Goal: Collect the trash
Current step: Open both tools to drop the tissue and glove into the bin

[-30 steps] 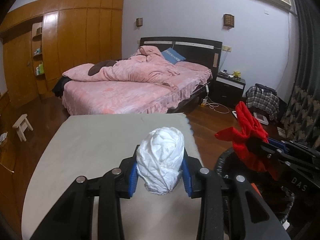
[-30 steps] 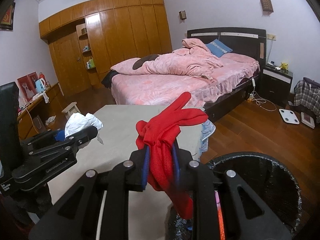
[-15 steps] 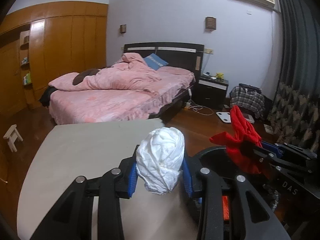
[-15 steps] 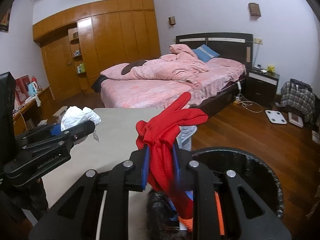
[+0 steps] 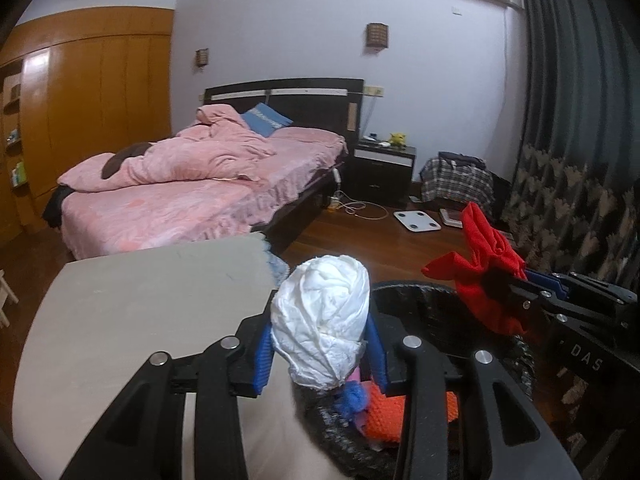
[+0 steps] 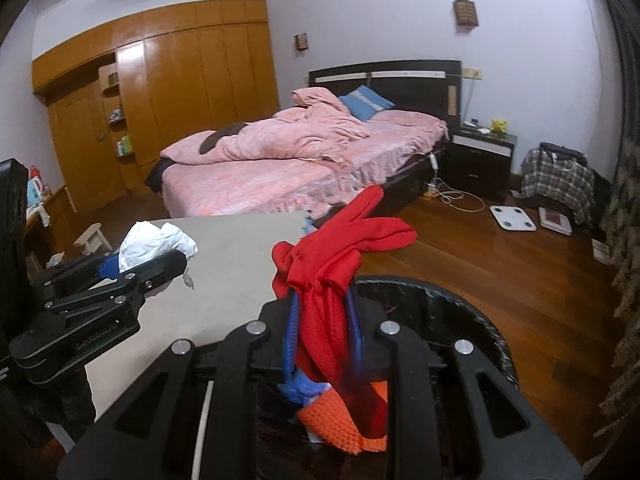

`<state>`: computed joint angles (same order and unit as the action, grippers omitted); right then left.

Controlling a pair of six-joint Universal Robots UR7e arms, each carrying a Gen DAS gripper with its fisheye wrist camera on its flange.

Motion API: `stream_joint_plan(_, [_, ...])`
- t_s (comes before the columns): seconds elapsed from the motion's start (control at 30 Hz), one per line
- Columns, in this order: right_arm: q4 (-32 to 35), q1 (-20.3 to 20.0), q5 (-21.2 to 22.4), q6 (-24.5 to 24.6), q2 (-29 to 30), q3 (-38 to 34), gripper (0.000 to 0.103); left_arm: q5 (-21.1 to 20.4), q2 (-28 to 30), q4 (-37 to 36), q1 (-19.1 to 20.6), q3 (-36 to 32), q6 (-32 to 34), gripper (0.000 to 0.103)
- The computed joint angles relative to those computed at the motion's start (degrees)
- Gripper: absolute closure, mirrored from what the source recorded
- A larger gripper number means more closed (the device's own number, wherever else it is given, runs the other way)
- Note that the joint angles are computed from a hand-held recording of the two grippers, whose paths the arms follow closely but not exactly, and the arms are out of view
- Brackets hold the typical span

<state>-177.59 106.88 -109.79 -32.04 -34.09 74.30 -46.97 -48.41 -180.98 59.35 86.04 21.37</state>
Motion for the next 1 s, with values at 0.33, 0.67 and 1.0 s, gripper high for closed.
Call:
stream_joint_plan(0.33, [-2.6,-2.0,-2.8,0.9,-1.5,2.4,0.082,-3.7,3.9,3.0,0.5,-3.0,0.6,0.064])
stream_joint_plan(0.67, [-3.3,-3.4,-4.3,1.9,-1.7,3.7,0.082,-6.7,6.5,6.2,1.3,-5.7,0.5,0.064])
stream_joint_plan(1.0, [-1.5,-4.8,-5.9,2.9,-0.5,2.1,0.080,-9.1,8.5,9.5,2.6,-8.3,0.1,0.062])
